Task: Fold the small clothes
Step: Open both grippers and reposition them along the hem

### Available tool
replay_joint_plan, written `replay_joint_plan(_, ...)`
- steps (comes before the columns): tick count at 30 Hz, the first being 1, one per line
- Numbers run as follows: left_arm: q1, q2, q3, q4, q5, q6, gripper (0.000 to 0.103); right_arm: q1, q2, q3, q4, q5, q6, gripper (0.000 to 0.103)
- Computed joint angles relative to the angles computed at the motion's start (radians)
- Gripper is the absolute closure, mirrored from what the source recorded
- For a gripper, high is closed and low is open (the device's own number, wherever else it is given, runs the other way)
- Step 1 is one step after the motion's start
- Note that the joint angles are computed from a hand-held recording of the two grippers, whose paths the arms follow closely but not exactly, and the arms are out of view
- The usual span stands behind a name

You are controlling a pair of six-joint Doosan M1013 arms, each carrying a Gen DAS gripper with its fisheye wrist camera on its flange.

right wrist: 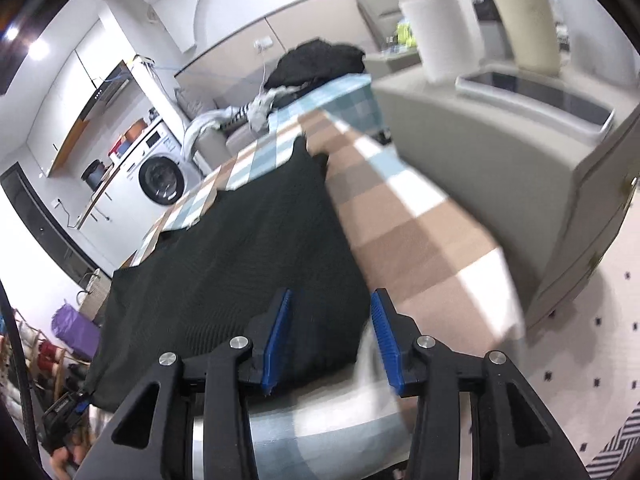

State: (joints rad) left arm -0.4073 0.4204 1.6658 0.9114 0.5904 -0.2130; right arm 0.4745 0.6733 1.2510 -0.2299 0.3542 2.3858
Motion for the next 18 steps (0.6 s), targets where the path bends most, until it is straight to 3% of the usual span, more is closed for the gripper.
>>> replay_joint_plan(4, -0.004, -0.007, 0.013, 0.024, 0.061, -0.038, 0.069, 0.005, -0.004, -0.006, 0.073, -0.027, -0.109, 0.059)
replay_joint_plan(9, 0.012, -0.027, 0.042, 0.009, -0.024, -0.063, 0.069, 0.018, 0.013, -0.035, 0.246, -0.029, -0.324, 0.055)
replay_joint_plan(13, 0.017, -0.023, 0.043, -0.001, -0.076, -0.047, 0.053, 0.028, 0.027, -0.058, 0.369, -0.025, -0.492, 0.051)
replay_joint_plan(18, 0.016, 0.005, 0.006, -0.041, -0.062, 0.004, 0.05, 0.036, 0.043, -0.085, 0.398, -0.01, -0.562, 0.05)
